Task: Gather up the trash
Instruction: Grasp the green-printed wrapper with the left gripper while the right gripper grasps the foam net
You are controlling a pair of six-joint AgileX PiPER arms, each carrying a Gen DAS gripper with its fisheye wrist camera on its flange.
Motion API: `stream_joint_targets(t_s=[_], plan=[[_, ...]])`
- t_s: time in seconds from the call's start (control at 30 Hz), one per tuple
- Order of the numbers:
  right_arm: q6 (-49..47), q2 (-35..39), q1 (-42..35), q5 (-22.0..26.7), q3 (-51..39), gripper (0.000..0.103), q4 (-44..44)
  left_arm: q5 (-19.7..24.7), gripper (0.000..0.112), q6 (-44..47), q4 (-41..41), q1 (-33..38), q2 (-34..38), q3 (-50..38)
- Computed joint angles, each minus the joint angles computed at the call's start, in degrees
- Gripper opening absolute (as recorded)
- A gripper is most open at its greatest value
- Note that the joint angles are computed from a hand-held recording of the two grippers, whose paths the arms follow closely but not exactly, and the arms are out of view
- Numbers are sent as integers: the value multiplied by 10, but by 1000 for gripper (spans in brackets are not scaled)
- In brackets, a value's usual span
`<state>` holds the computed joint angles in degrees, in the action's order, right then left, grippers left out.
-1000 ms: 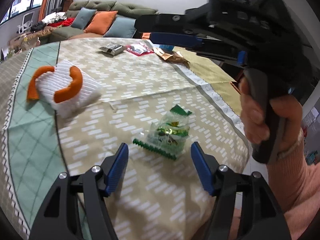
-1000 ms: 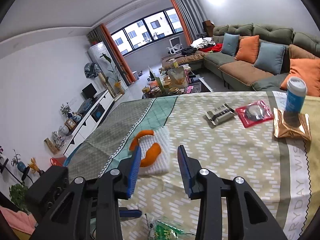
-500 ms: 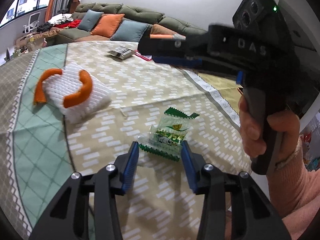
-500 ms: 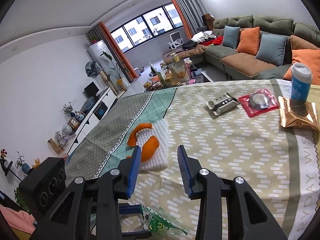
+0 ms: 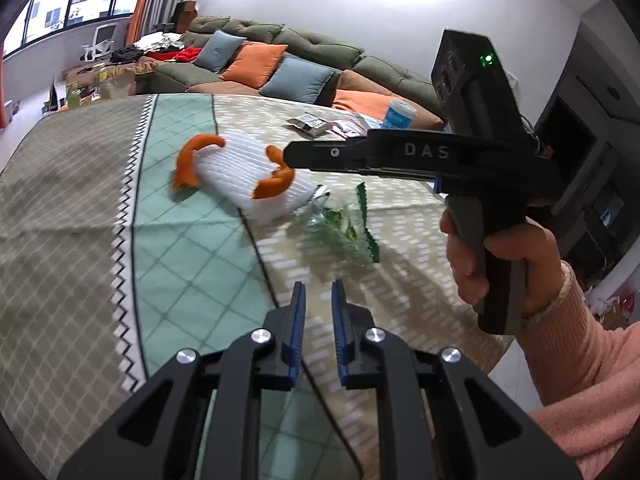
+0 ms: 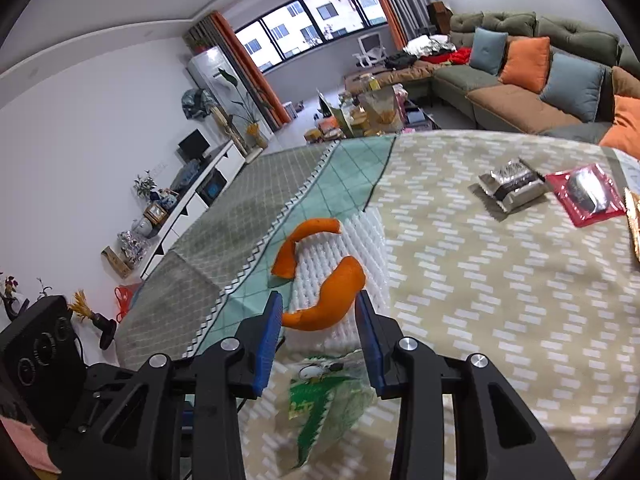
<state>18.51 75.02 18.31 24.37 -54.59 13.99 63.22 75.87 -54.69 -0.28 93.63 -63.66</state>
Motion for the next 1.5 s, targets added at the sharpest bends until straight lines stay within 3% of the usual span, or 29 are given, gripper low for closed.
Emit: stream_joint_targets(t_s=[0.07,0.13,0.23,0.5,0.53,0.67,1.13,1.37,1.5], plan=[[3,-7,-2,-6,9,39,5,5,42,-6,-1,-1,0,-3],[3,-18,-7,-10,18,39,8,10,51,-2,-12,-10,-2,-4],[-4,-27,-16,-8,23,39,18,-7,51,-11,-18,-43,0,-9],[-46,-30,-32,-5,28,39,59,0,46,-112,-8,-90,77,-88],[-58,-25,-35,-5,25,39,69,6,33,-126,-3,-94,88,-99],[-88,-10,-36,-3,15,39,95,24,8,-143,0,-92,110,-113],[-60,48,-19,13,-29,38,76,12,8,-59,-11,-23,38,-46],[-51,39,-17,1,-17,19,73,30,8,-22,-10,38,16,-28],[-81,22,-18,-12,-3,17,105,42,8,-15,-12,74,13,-33]])
